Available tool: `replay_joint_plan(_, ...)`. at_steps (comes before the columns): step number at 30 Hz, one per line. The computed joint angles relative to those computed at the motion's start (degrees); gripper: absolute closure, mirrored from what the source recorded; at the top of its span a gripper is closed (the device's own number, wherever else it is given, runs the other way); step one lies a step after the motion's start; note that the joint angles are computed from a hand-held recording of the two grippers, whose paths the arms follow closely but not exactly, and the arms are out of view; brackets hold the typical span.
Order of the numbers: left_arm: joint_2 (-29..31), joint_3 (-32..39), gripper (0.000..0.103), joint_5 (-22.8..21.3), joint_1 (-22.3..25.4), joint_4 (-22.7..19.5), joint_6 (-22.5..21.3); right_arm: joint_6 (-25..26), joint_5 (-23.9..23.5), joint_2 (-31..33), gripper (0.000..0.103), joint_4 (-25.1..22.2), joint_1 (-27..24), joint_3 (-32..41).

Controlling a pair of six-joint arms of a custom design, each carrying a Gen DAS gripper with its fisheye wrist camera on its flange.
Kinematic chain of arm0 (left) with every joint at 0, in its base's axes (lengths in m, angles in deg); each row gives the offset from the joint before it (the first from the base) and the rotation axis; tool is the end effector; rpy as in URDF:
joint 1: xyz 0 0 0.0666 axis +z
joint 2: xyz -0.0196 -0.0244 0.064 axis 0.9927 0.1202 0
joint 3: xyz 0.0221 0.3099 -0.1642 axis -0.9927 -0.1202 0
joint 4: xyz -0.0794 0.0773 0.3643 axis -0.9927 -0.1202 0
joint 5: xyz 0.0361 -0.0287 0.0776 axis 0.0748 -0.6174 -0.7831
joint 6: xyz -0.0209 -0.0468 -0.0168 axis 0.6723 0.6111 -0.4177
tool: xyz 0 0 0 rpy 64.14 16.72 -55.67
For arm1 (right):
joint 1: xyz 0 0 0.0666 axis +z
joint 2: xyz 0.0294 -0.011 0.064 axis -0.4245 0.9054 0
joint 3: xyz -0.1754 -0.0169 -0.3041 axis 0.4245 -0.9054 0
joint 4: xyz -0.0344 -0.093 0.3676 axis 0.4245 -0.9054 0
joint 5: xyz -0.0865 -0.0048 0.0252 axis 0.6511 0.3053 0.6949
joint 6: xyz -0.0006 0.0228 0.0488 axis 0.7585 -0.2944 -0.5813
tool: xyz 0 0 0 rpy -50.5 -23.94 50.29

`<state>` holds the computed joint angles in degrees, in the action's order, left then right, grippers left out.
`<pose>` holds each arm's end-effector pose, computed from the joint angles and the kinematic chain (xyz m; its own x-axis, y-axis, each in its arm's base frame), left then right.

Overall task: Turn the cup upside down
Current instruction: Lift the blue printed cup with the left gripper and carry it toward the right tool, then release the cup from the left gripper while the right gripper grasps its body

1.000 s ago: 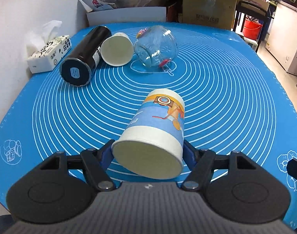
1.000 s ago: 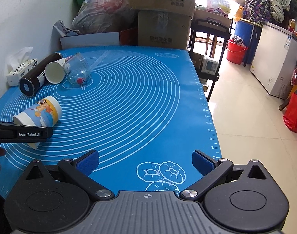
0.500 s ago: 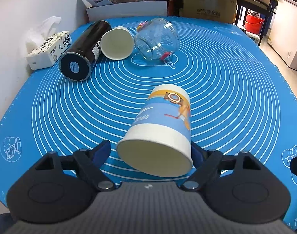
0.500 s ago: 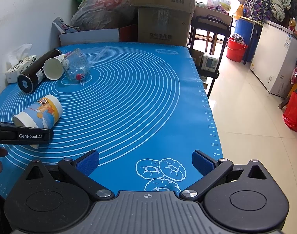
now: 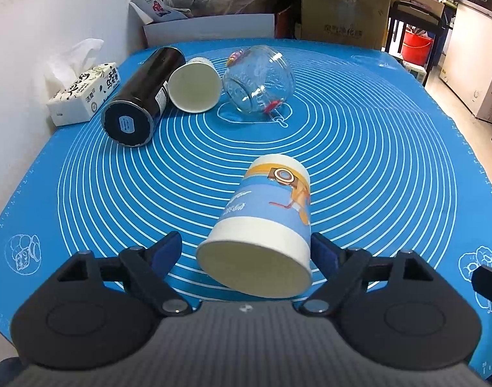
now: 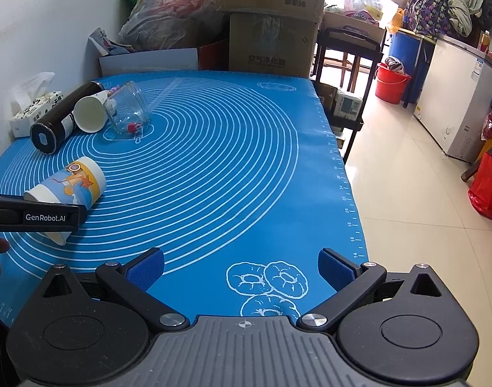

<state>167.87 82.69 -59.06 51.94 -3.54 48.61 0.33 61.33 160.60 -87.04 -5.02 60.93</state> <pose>0.6117 -0.3621 0.3880 -0.7049 0.2757 -0.6535 0.3108 0.9483 0.0648 0.4899 0.1625 0.3959 -0.6892 0.2059 -0.6947 0.2958 0.9552 -0.0103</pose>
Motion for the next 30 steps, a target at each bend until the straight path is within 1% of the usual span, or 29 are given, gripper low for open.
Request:
replay_joint_plan(2, -0.4, -0.2, 0.018, 0.2, 0.0, 0.3, -0.1, 0.0, 0.0, 0.0, 0.0, 0.1, 0.0, 0.0)
replay_joint_plan(13, -5.6, -5.6, 0.018, 0.6, -0.6, 5.3, -1.0, -0.1, 1.1, -0.8, 0.0, -0.2, 0.7, 0.2)
replay_joint_plan(16, -5.9, -5.9, 0.018, 0.3, -0.6, 5.6, -1.3, -0.1, 1.1, -0.9, 0.0, -0.3, 0.7, 0.3)
replay_joint_plan(21, -6.4, -6.5, 0.018, 0.9, -0.3, 5.6, -0.5, -0.1, 1.5, -1.3, 0.0, -0.3, 1.0, 0.0)
replay_joint_plan(27, -8.7, -8.8, 0.018, 1.5, 0.0, 7.0, -0.5, 0.2, 1.9, -1.6, 0.0, -0.4, 1.1, 0.4)
replay_joint_plan(30, -9.9, -9.7, 0.016, 1.9, 0.4, 7.6, -1.3, 0.5, 2.2, -1.6, 0.0, -0.4, 1.5, 0.9)
